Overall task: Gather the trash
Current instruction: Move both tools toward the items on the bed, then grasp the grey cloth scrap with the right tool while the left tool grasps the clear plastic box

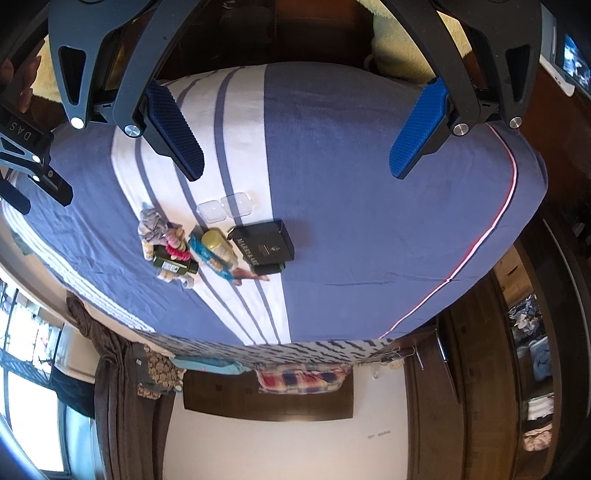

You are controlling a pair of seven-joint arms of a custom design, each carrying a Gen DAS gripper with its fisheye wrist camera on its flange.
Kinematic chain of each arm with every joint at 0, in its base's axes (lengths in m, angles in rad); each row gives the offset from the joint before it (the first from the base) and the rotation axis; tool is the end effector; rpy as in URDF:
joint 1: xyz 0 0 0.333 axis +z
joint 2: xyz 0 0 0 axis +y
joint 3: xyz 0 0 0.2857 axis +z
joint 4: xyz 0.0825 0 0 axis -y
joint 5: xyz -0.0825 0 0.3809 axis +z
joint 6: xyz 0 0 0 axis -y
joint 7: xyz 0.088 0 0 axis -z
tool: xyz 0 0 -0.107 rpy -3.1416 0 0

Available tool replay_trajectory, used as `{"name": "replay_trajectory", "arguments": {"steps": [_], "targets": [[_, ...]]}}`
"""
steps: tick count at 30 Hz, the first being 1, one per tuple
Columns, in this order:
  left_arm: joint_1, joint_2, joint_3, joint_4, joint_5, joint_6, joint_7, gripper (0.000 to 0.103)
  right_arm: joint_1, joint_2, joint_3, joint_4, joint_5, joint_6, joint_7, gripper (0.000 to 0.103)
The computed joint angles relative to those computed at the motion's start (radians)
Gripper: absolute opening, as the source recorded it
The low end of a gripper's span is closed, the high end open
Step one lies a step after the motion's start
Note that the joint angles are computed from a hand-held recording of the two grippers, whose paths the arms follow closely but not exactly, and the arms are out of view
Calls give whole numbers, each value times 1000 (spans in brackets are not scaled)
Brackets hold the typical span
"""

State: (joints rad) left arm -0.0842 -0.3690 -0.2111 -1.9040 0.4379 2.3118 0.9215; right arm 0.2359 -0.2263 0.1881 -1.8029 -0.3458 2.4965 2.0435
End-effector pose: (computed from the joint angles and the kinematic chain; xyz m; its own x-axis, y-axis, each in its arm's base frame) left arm 0.4672 -0.1560 0.7084 0.1788 -0.9836 -0.0232 -0.6167 -0.0937 -0.7816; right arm 0.4837 0.2353 0.7125 0.1411 -0.9900 0.0025 -0.5584 -0.0817 -0.8255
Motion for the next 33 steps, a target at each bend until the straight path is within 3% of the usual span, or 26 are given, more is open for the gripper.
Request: {"name": "replay_trajectory", "arguments": {"steps": [3, 9, 17, 24, 28, 33], "targets": [[-2, 34, 6, 13, -2, 10, 20, 95, 8, 45, -5, 33, 13, 0, -20, 100], [-1, 114, 24, 52, -32, 27, 55, 95, 53, 186, -65, 163, 224, -55, -150, 100], [-9, 204, 40, 96, -78, 59, 100, 95, 94, 339, -104, 307, 187, -78, -146, 97], [-20, 275, 45, 146, -140, 78, 150, 95, 114, 415, -129, 381, 239, -84, -203, 65], [-31, 333, 41, 196, -179, 83, 169, 95, 109, 425, -130, 383, 297, -76, -257, 29], [-45, 413, 36, 272, -208, 81, 171, 95, 108, 397, -136, 348, 318, -53, -283, 22]]}}
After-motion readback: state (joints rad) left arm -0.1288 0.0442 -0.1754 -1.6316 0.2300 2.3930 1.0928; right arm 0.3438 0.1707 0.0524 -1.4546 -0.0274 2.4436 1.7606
